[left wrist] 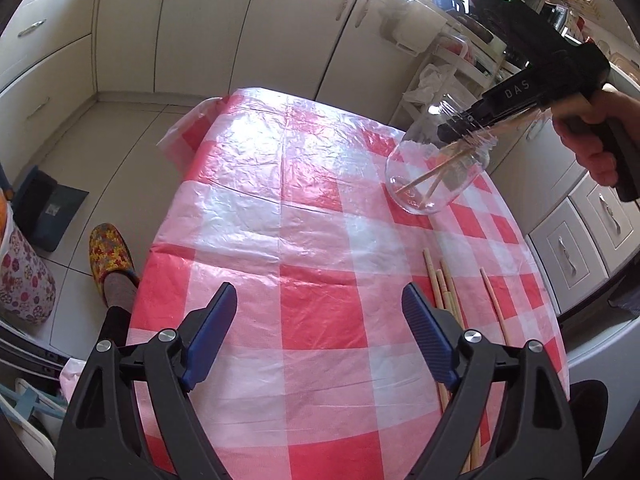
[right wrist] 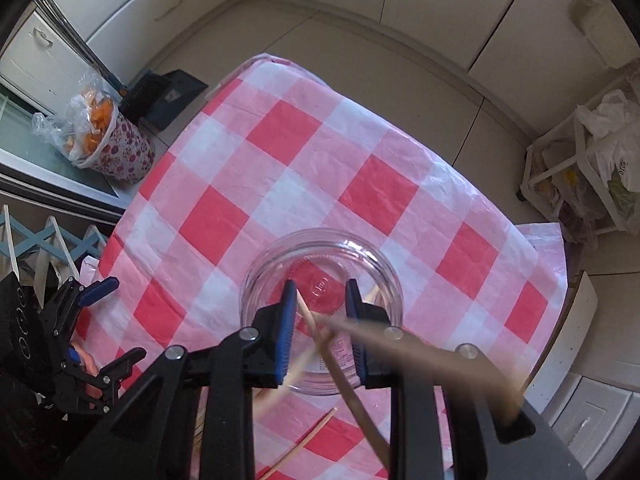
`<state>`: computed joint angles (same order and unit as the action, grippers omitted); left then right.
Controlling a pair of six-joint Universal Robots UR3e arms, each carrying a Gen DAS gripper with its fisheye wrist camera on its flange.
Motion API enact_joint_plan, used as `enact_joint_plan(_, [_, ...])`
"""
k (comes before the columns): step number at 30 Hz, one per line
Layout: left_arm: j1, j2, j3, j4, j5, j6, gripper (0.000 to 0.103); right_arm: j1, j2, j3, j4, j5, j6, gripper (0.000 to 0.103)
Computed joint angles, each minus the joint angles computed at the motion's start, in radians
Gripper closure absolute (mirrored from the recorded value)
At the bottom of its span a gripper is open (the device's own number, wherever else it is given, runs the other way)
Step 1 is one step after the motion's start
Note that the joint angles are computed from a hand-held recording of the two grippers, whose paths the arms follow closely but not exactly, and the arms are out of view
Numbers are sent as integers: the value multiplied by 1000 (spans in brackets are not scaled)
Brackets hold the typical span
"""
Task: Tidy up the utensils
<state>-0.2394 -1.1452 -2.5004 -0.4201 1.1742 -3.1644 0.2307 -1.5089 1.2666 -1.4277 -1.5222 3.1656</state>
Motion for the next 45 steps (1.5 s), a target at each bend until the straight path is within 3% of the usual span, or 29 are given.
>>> enact_joint_plan(7, [78,36,-22,-39,-40,42,22,11,79,-164,145,5,-47,77])
enact_joint_plan(8, [81,42,-22,-47,-38,46,22,-5,62,-164,153,25,-56,72])
enact_joint_plan(9, [82,44,-22,-49,-37,47,22,-17,45,-167,163,39,-58,58])
enact_joint_plan(10, [79,44,-20,-50,-34,46,22,-27,25,-176,166,41,-67,57])
enact_joint_plan(12, [69,50,-19,-53,-24,40,22,-62,-18,-178,174,82,-82,44])
enact_joint_plan(17, [36,74,-4,-78,-13,17,22,-98,-121,-195,182,120,-83,42])
enact_joint_plan(20, [-9,90,15,-82,20,-3,22,-140,-354,-24,40,152,-13,42])
enact_joint_plan(24, [-7,179,7,-139,15,-7,20,32,-728,314,-141,-71,280,42])
enact_joint_plan(25, [-9,195,4,-149,14,-10,20,137,-817,418,-143,-156,401,44])
enact_joint_plan(27, [-27,199,3,-156,21,-18,20,346,-890,598,-176,-274,641,71])
enact_joint_plan(28, [-41,192,2,-150,28,-23,20,433,-916,703,-195,-308,778,75])
enact_joint_plan(30, [-91,163,15,-137,60,-46,20,487,-945,844,-255,-306,875,87])
enact_joint_plan(31, [-108,163,21,-137,67,-57,20,518,-938,906,-310,-319,922,87])
enact_joint_plan(35, [-157,214,34,-160,83,-86,19,542,-901,988,-449,-298,968,87])
enact_joint_plan(42, [-184,220,24,-165,84,-103,19,553,-778,1028,-537,-306,960,87])
enact_joint_plan(45, [-172,240,13,-173,78,-96,18,591,-732,1035,-568,-343,963,98])
